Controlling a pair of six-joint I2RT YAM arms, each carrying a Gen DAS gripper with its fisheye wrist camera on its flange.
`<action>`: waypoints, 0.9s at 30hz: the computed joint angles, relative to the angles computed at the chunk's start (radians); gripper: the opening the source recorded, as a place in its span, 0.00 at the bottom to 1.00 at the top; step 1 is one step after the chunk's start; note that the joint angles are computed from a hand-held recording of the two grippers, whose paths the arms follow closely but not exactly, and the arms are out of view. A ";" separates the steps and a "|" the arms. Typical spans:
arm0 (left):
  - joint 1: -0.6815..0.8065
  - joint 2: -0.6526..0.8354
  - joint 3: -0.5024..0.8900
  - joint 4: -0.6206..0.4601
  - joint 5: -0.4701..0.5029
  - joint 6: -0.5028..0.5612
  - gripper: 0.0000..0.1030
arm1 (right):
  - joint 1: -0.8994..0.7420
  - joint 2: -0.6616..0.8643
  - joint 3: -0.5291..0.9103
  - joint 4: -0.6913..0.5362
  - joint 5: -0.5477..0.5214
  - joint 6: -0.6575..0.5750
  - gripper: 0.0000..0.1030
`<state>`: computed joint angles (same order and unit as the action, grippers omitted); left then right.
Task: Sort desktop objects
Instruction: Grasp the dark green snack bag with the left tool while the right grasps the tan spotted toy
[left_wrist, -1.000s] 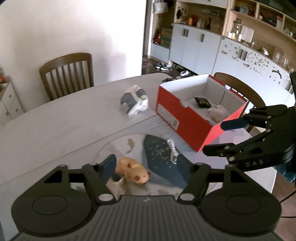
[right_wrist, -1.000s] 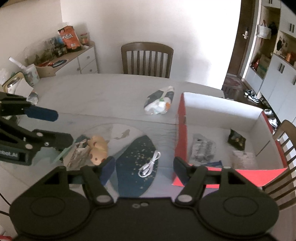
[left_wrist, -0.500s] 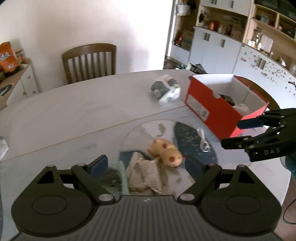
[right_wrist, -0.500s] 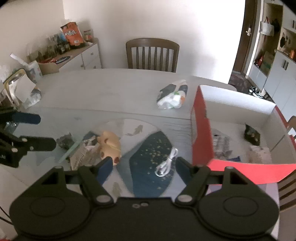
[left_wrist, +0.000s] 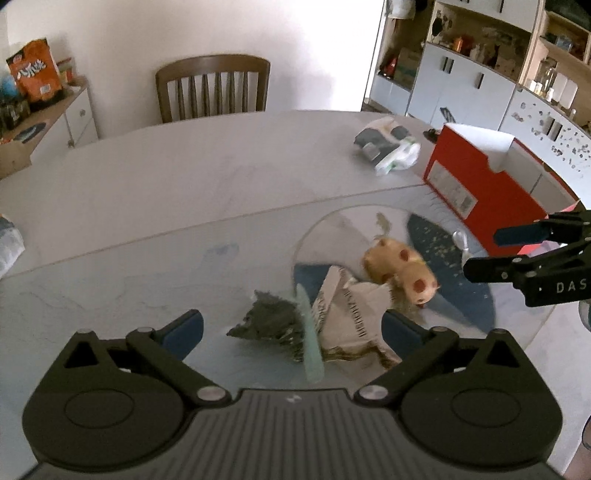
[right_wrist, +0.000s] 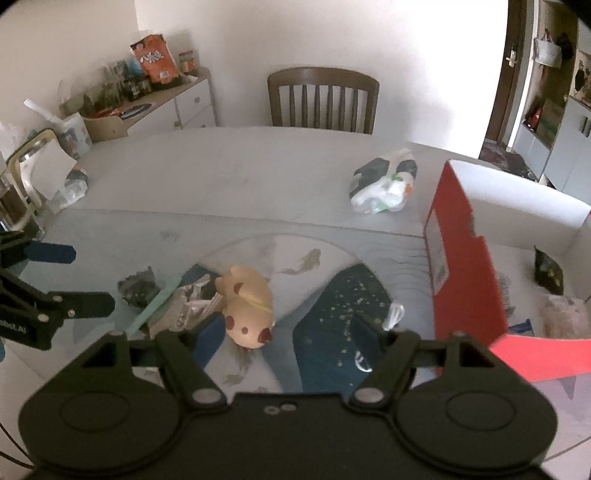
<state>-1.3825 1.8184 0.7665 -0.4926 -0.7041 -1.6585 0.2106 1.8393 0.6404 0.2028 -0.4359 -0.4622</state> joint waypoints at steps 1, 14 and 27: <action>0.003 0.007 -0.008 0.012 0.003 0.003 1.00 | 0.010 0.011 0.002 0.010 0.008 0.005 0.72; 0.074 0.032 -0.140 0.246 0.037 0.068 1.00 | 0.094 0.144 0.075 0.074 0.062 0.084 0.69; 0.099 0.058 -0.171 0.335 0.027 0.099 0.99 | 0.140 0.246 0.159 0.072 0.062 0.173 0.68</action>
